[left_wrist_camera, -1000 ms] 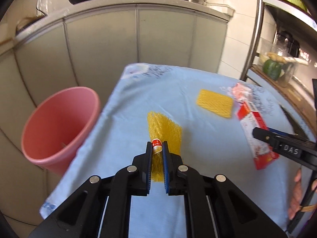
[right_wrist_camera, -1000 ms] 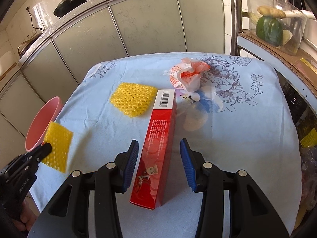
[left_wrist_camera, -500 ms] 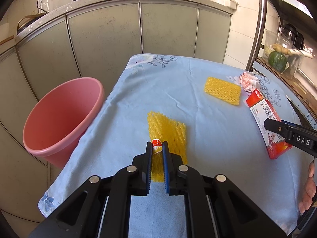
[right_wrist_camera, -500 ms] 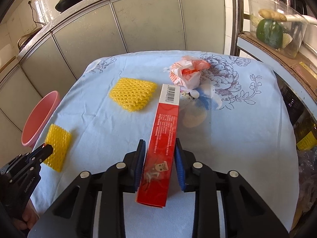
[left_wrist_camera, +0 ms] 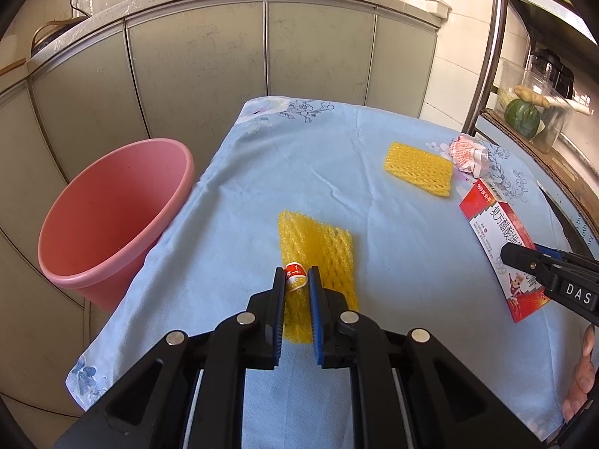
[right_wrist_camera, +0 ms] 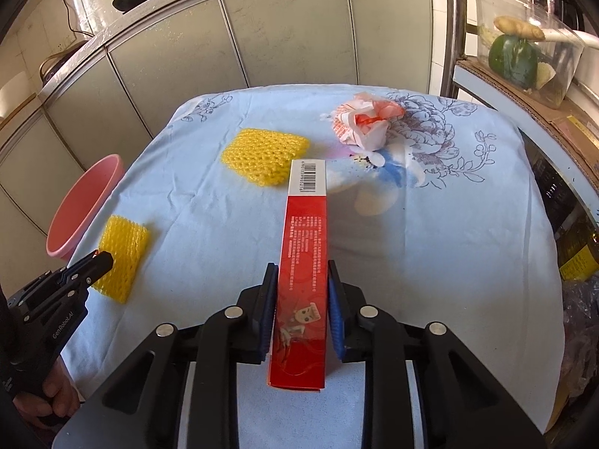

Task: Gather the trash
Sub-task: 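Grasp the yellow foam net with the left tool while the right tool grasps the red box, then carry the yellow foam net and red box over the pink bucket with both tools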

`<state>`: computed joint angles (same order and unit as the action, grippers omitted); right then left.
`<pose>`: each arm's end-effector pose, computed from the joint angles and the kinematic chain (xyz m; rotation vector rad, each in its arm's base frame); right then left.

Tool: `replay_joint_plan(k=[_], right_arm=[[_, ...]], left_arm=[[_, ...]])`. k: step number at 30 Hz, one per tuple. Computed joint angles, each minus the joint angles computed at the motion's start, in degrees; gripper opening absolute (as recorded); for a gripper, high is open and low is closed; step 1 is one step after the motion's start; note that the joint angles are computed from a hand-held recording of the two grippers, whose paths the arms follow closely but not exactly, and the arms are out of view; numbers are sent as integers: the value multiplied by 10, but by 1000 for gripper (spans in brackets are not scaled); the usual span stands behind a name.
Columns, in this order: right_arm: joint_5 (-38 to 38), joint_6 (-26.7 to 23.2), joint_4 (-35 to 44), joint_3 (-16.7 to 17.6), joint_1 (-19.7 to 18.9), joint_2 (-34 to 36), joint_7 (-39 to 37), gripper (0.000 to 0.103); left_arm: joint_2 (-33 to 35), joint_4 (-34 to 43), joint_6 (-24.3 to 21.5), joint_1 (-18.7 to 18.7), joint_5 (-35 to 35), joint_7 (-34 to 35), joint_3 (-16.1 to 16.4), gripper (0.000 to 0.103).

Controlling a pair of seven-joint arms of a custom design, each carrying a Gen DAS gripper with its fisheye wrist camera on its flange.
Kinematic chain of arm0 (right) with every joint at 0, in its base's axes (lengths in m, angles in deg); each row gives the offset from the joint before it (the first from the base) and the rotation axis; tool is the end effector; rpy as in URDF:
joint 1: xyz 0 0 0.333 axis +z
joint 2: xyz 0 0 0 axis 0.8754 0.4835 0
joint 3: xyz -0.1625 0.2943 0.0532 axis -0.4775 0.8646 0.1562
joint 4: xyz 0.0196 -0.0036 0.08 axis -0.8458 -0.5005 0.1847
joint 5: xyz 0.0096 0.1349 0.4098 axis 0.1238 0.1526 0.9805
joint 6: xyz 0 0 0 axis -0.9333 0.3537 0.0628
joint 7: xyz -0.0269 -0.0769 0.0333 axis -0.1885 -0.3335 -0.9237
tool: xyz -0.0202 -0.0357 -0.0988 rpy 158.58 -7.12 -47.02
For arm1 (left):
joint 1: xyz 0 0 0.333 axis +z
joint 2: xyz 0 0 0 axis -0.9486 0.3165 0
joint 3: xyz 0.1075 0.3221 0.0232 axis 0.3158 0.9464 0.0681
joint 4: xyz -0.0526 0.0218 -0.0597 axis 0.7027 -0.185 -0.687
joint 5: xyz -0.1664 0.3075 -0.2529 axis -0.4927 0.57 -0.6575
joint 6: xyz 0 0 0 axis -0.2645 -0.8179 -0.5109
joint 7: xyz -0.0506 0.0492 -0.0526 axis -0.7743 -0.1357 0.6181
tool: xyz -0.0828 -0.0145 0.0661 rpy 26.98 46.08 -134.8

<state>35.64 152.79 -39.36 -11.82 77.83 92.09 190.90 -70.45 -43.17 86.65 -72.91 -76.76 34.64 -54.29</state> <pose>0.6372 0.1954 0.4252 -1.6406 1.9437 -0.4552 0.6764 -0.1297 0.4175 -1.5843 2.0495 -0.8080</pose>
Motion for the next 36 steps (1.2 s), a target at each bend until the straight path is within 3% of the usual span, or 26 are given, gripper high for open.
replay_joint_plan(k=[20,36], right_arm=[[-23,2,6,-6,6,3,5,25],[-18,38,56,8,20,26,-61,25]], left_arm=[[-6,-9,27,50,-109,103,-61,10],[-11,-9,46,78,-177,130,-73,10]])
